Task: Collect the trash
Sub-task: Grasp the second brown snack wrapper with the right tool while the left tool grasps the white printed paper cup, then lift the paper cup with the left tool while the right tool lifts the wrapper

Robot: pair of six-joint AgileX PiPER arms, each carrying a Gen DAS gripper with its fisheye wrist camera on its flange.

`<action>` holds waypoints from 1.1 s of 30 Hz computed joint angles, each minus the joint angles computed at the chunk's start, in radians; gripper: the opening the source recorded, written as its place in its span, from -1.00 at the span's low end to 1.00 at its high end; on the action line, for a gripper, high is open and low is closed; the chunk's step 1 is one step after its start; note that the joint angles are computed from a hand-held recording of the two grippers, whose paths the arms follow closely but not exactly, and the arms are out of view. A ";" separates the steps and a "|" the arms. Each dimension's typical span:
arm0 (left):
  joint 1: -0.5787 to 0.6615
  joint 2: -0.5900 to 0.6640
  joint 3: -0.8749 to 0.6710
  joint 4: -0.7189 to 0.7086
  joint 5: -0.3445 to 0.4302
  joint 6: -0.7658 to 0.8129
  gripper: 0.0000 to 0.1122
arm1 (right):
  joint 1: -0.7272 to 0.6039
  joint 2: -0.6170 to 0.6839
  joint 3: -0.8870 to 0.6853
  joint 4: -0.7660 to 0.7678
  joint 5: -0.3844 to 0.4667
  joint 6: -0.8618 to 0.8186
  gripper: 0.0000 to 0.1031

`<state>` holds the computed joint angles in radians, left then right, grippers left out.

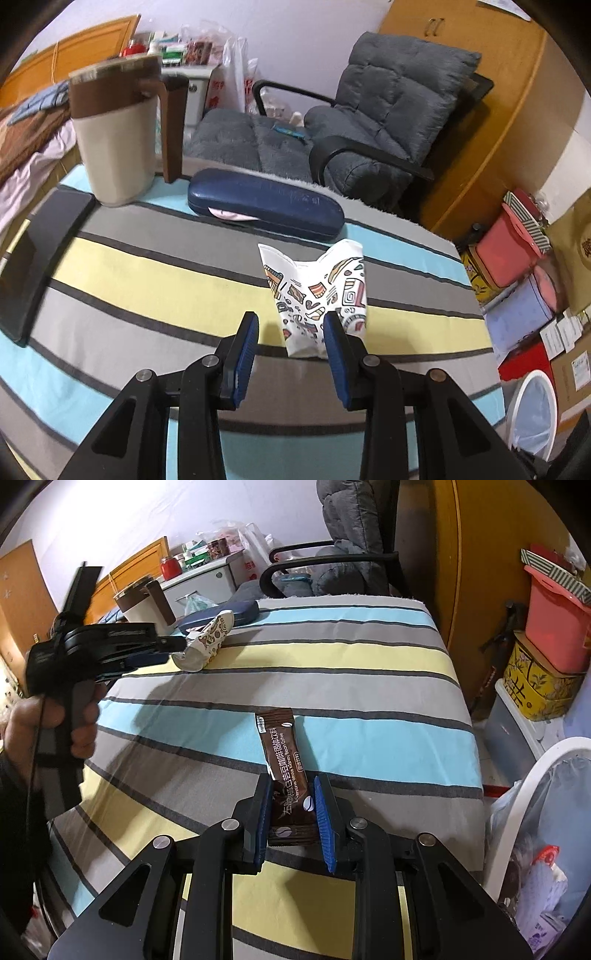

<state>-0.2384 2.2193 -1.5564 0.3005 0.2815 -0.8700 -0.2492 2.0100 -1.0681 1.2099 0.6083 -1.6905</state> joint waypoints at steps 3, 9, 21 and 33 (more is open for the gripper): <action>0.002 0.045 -0.057 -0.069 0.027 0.064 -0.36 | -0.008 0.006 -0.007 -0.002 0.014 0.002 -0.50; -0.024 0.067 -0.102 0.030 0.049 -0.004 -0.64 | -0.012 0.008 -0.005 0.012 0.021 -0.001 -0.50; -0.145 -0.093 0.087 0.431 0.059 -0.322 -0.77 | -0.043 -0.055 0.079 0.113 0.023 -0.092 -0.51; -0.284 -0.296 0.429 0.761 -0.011 -0.723 -0.81 | -0.113 -0.147 0.187 0.134 0.050 -0.158 -0.51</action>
<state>-0.5227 1.9230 -1.1271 1.0619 0.2701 -1.5934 -0.3619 1.8634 -0.8812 1.3437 0.6581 -1.8490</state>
